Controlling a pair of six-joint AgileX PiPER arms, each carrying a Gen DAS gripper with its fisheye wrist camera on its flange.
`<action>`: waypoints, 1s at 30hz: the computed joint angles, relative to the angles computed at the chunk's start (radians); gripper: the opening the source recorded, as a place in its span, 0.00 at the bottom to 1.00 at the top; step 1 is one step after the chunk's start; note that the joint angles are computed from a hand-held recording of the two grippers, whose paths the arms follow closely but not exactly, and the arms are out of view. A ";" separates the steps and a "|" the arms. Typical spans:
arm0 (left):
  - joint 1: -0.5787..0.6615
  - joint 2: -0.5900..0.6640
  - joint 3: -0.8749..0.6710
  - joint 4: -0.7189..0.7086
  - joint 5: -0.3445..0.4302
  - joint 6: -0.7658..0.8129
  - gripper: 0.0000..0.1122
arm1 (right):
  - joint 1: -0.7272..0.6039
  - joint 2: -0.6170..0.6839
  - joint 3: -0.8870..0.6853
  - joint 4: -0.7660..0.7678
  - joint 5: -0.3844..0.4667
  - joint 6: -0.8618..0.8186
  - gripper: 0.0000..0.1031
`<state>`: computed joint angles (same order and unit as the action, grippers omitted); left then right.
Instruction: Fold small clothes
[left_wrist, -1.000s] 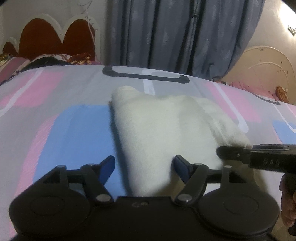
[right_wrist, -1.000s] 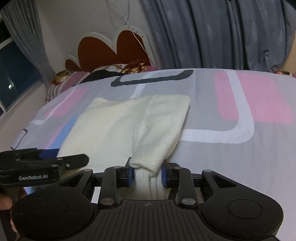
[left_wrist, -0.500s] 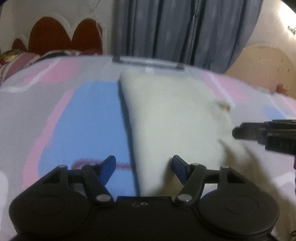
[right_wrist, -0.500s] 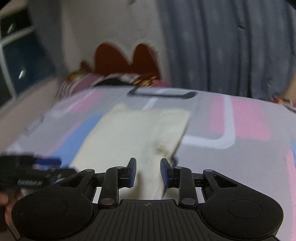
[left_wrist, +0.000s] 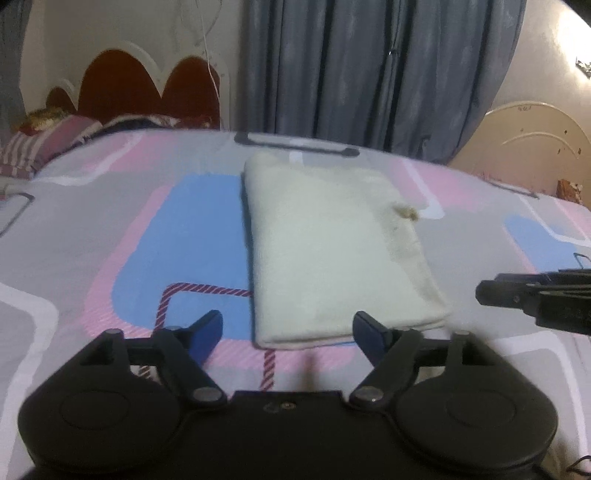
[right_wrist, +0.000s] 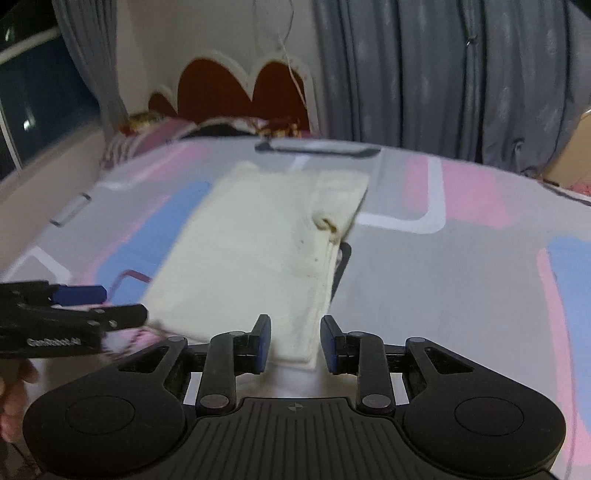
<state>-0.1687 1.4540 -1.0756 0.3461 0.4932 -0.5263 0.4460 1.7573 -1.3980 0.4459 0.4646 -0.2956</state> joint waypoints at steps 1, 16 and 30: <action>-0.015 -0.028 0.012 0.020 0.012 -0.025 0.75 | 0.009 -0.038 0.030 -0.009 -0.005 0.023 0.29; -0.359 -0.408 0.131 0.325 0.326 -0.375 0.92 | 0.191 -0.491 0.312 -0.538 0.070 0.657 0.97; -0.522 -0.530 0.139 0.390 0.457 -0.477 0.92 | 0.374 -0.611 0.322 -0.863 0.169 0.976 0.99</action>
